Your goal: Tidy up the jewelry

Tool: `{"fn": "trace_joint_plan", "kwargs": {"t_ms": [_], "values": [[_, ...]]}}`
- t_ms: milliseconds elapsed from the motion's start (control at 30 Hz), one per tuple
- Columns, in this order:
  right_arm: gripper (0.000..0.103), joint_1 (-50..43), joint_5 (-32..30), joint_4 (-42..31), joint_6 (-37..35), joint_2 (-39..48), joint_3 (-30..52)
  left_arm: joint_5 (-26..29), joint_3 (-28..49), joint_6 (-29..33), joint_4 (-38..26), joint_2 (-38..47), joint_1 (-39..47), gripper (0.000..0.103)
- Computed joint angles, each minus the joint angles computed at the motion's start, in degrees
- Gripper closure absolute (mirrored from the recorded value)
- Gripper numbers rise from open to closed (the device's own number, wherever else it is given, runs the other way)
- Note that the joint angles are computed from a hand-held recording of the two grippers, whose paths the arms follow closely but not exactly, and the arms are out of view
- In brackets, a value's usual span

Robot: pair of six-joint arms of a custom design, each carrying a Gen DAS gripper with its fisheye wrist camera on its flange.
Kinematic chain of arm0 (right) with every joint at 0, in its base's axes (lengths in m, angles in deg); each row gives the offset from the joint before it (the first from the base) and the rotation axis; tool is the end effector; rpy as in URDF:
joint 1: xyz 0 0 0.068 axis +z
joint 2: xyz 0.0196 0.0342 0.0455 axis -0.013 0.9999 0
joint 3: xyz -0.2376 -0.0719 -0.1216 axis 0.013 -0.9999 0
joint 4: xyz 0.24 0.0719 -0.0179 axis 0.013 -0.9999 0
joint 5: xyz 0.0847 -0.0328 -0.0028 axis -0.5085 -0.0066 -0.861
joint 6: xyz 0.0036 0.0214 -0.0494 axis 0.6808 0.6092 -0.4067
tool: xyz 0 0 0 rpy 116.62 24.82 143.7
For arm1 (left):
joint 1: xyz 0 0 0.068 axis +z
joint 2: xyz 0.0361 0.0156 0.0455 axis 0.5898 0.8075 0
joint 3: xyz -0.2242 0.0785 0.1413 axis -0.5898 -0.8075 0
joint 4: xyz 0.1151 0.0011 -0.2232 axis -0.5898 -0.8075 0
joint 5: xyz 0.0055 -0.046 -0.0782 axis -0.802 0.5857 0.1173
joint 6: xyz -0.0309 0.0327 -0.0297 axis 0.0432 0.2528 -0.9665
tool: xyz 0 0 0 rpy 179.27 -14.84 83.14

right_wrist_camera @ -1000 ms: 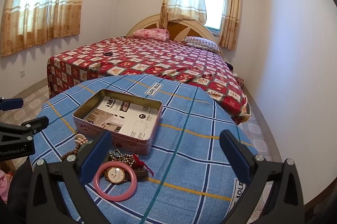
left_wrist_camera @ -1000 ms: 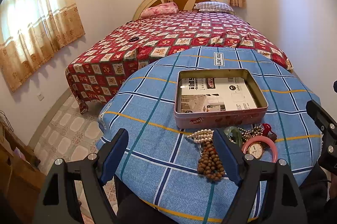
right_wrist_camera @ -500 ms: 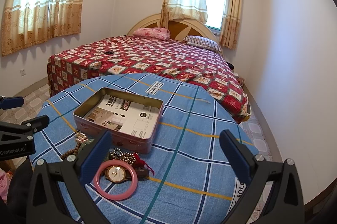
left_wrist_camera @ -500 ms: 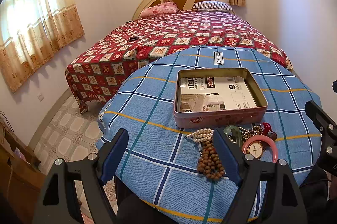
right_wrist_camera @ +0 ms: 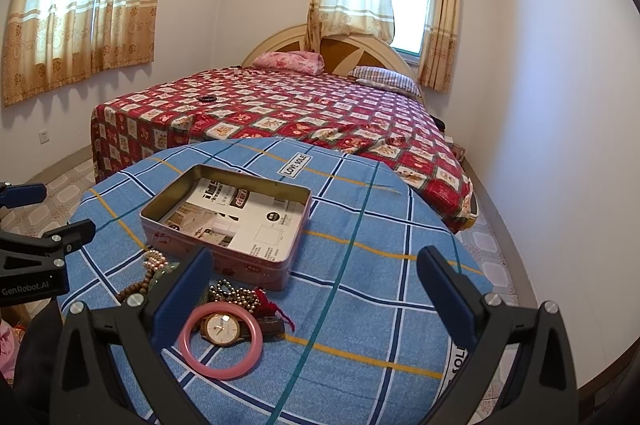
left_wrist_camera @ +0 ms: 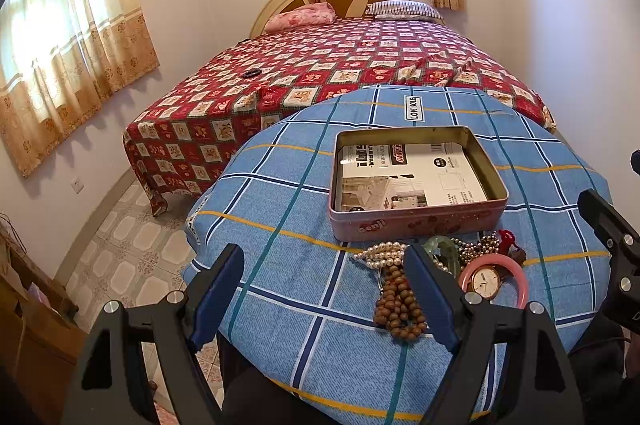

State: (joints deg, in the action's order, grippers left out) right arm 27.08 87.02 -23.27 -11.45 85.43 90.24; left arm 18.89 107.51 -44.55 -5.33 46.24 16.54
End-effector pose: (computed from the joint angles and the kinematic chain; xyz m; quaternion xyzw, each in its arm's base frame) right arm 0.1761 0.0621 0.2708 0.1767 0.8431 -0.1872 0.4722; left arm 0.2699 -0.0999 0.2776 0.2931 0.8598 -0.0595 0.4140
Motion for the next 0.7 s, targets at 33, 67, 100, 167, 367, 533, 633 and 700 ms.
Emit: {"fn": "trace_joint_plan", "kwargs": {"t_ms": [33,67,100,167,367,533,633,700], "values": [[0.000,0.00,0.00,0.00,0.00,0.00,0.00,-0.03,0.14,-0.10,-0.19,0.02,-0.11,0.021],[0.000,0.02,-0.07,0.14,0.01,-0.04,-0.15,0.05,-0.04,0.01,0.01,0.06,0.03,0.021],[0.000,0.02,-0.07,0.15,0.04,-0.02,-0.14,-0.07,-0.12,0.03,0.08,0.04,-0.01,0.021],[0.000,0.06,-0.08,-0.04,0.17,0.12,-0.02,-0.08,0.20,-0.05,-0.28,0.03,-0.17,0.021],[0.000,0.17,-0.11,0.51,0.29,0.37,-0.39,-0.29,-0.37,-0.06,0.13,-0.14,-0.35,0.021],[0.000,0.64,0.11,0.61,0.85,0.82,-0.54,-0.45,-0.94,0.07,0.35,-0.34,-0.45,0.021],[0.000,0.60,-0.04,0.82,0.80,0.77,-0.75,-0.97,-1.12,0.11,0.41,-0.07,-0.89,0.021],[0.000,0.39,-0.40,0.77,0.68,0.91,-0.71,-0.73,-1.11,0.47,0.44,0.59,-0.67,0.021]]}}
